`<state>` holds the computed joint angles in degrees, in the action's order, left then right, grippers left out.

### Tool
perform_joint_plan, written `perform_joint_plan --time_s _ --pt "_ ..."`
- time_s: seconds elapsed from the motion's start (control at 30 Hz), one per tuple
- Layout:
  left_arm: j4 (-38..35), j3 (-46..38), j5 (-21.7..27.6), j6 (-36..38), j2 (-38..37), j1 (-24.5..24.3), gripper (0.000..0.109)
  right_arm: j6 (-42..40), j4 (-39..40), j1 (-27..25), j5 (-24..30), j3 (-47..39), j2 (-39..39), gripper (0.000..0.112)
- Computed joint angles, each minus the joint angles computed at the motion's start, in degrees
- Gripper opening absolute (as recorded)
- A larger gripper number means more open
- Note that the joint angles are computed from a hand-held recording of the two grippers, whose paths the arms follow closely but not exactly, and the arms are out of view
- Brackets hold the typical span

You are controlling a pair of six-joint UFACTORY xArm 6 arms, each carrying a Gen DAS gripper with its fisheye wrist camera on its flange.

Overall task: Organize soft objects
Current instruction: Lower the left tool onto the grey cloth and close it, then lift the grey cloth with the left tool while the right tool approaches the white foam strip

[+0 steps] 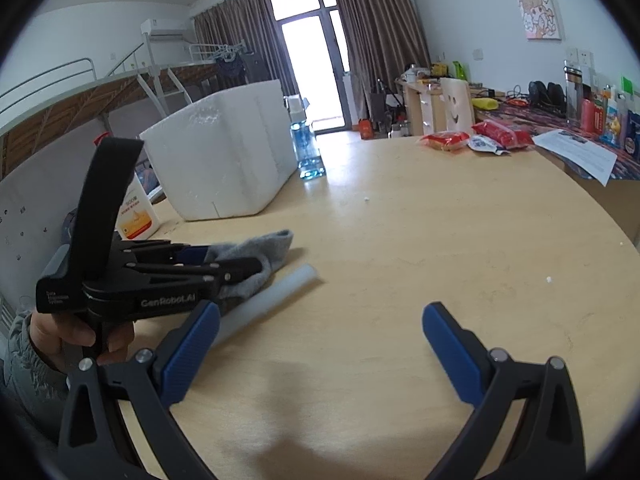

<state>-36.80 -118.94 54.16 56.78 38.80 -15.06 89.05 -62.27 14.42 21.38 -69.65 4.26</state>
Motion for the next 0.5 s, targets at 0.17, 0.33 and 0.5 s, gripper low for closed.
perform_joint_plan --time_s 0.17,0.33,0.5 --pt "-1.25 1.23 0.35 1.27 -0.93 0.43 0.026 -4.89 5.52 1.52 2.69 -2.83 1.81 0.103" --pt "-2.61 0.88 1.21 0.34 -0.87 1.51 0.024 -8.6 10.25 3.07 6.69 -6.04 3.98 0.103" --pt "-5.26 2.71 0.04 1.35 -2.75 2.83 0.02 -9.2 12.54 5.08 13.28 -9.91 5.98 0.103"
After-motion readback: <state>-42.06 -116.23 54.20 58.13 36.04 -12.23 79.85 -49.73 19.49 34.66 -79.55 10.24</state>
